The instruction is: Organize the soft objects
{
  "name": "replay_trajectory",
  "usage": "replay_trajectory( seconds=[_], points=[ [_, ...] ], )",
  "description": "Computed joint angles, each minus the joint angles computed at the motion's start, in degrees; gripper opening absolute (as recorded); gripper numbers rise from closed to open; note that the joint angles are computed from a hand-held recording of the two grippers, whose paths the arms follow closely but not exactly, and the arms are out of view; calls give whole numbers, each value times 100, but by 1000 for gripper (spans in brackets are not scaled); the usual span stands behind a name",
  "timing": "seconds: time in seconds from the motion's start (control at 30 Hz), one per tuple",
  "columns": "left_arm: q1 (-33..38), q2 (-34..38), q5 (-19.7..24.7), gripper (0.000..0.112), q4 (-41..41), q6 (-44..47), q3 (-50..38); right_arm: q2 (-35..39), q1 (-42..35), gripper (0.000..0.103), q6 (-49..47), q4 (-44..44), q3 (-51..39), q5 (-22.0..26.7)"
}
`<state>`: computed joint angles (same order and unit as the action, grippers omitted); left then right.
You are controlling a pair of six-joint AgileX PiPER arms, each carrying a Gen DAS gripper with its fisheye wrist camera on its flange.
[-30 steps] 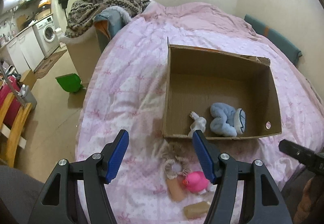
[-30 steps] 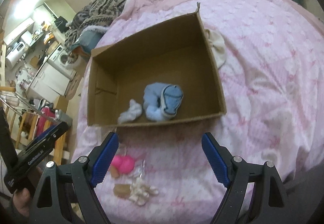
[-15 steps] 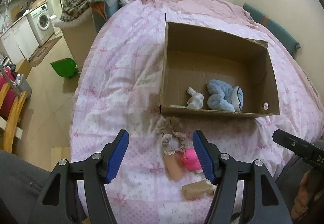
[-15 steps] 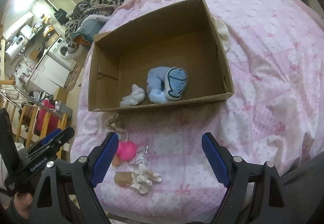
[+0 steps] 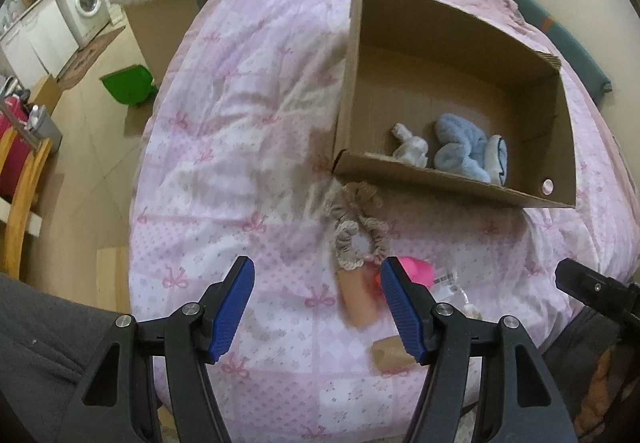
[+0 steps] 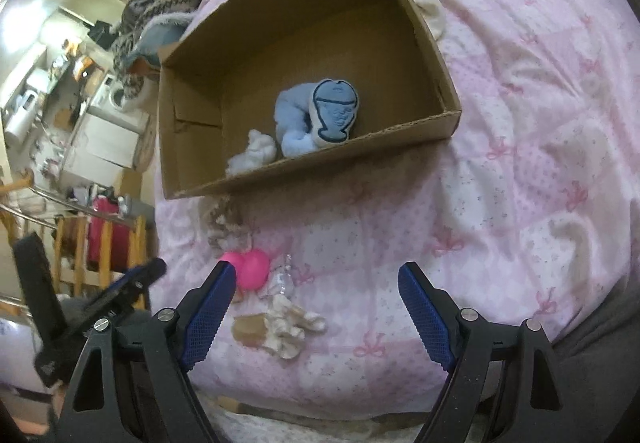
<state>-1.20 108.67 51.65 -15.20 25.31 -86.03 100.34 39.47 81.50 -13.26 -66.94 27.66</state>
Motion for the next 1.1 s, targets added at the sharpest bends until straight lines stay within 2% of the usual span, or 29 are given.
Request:
replay_trajectory(
  seconds=[0.13, 0.37, 0.4, 0.43, 0.53, 0.6, 0.73, 0.87, 0.97, 1.03, 1.1],
  points=[
    [80, 209, 319, 62, 23, -135, -222, 227, -166, 89, -977, 976, -108, -173],
    [173, 448, 552, 63, 64, -452, -547, 1186, -311, 85, -3309, 3016, -1021, 419],
    [171, 469, 565, 62, 84, -480, -564, 1347, -291, 85, -3419, 3077, -1201, 564],
    [163, 488, 574, 62, 117, -511, -580, 1551, -233, 84, -3373, 2941, -1467, 781],
    [175, 548, 614, 62, 105, -539, -636, 2014, -148, 71, -3549, 2884, -2088, 1222],
    [199, 559, 628, 62, 79, -546, -654, 2259, -101, 51, -3566, 2788, -2430, 1487],
    [222, 573, 644, 62, 50, -528, -666, 2318, -47, 29, -3545, 2587, -2572, 1625],
    [227, 576, 638, 62, 39, -523, -656, 2084, -23, 22, -3557, 2529, -2287, 1399],
    [230, 571, 604, 62, 30, -521, -626, 1800, 21, 20, -3482, 2393, -2011, 1119],
    [226, 560, 574, 62, 46, -549, -583, 1489, 89, 19, -3189, 2084, -1729, 902],
    [219, 549, 583, 62, 51, -543, -524, 1007, 188, 19, -2388, 1336, -1229, 433]
  ],
)
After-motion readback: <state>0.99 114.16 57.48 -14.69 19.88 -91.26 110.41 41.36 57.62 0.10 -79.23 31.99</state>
